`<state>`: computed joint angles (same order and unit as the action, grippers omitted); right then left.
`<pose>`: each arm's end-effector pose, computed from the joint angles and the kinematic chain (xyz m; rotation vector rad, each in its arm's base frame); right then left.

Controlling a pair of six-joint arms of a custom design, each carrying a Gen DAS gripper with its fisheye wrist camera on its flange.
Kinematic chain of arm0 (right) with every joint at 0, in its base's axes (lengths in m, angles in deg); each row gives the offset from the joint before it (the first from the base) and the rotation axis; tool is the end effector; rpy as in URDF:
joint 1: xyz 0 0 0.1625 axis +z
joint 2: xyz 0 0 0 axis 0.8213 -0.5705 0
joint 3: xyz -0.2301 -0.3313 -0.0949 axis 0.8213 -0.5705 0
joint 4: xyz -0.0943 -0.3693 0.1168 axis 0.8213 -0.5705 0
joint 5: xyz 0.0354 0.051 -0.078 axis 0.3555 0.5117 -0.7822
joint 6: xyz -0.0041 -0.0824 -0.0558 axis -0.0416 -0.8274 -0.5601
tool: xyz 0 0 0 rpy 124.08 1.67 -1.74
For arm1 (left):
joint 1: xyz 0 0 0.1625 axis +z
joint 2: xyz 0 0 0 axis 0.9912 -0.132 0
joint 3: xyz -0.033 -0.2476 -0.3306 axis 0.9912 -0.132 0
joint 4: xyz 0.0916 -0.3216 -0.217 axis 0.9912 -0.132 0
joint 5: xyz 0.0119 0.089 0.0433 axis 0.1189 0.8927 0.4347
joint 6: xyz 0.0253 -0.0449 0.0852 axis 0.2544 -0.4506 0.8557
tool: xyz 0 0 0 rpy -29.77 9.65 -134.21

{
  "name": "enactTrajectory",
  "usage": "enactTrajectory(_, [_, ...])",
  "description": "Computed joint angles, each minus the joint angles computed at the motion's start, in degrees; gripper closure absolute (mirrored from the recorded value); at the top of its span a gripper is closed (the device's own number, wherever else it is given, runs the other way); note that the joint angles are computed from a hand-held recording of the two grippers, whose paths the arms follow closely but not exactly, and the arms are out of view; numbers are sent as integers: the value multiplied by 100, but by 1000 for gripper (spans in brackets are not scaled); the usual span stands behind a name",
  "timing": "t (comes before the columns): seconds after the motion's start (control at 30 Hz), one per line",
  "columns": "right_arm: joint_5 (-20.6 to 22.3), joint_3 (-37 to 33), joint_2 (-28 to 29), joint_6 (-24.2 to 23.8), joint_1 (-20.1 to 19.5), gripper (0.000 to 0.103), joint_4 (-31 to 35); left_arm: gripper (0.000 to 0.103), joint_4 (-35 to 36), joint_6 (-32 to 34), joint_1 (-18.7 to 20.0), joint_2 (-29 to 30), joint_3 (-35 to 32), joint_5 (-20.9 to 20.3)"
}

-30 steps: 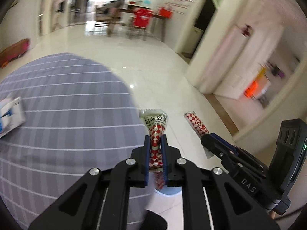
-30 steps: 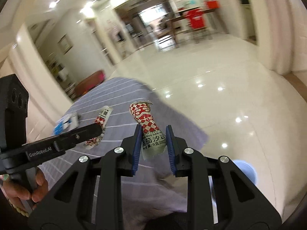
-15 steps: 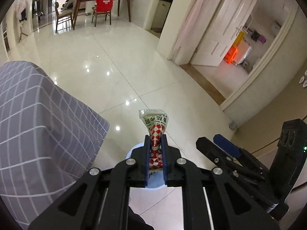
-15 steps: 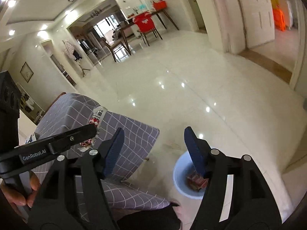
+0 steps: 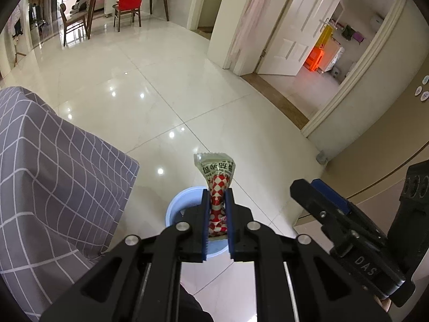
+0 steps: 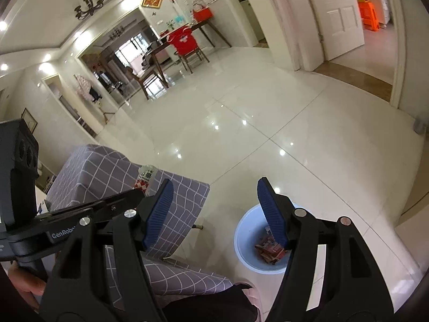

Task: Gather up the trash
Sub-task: 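Drop both red-checked candy wrappers into the blue bucket with both tools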

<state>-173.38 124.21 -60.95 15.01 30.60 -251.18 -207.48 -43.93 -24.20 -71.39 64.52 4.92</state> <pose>0.0507 -0.6809 0.2407 -0.1908 -2.4108 1.3294 -0.2937 -0.8011 0.0393 0.8957 2.6119 -0.3197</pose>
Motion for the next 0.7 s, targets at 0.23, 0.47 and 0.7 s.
enactTrajectory(0.23, [-78,296,-132,34,32,34,-700,92,120,190,-35,142,-173,-71])
enactTrajectory(0.47, [-48,597,-264,97,-13,31,-1616,91,164,403,-152,315,-474,-218])
enactTrajectory(0.7, [-113,712,-336,168,-32,30,-1762,19,-319,385,-224,228,-240,-170])
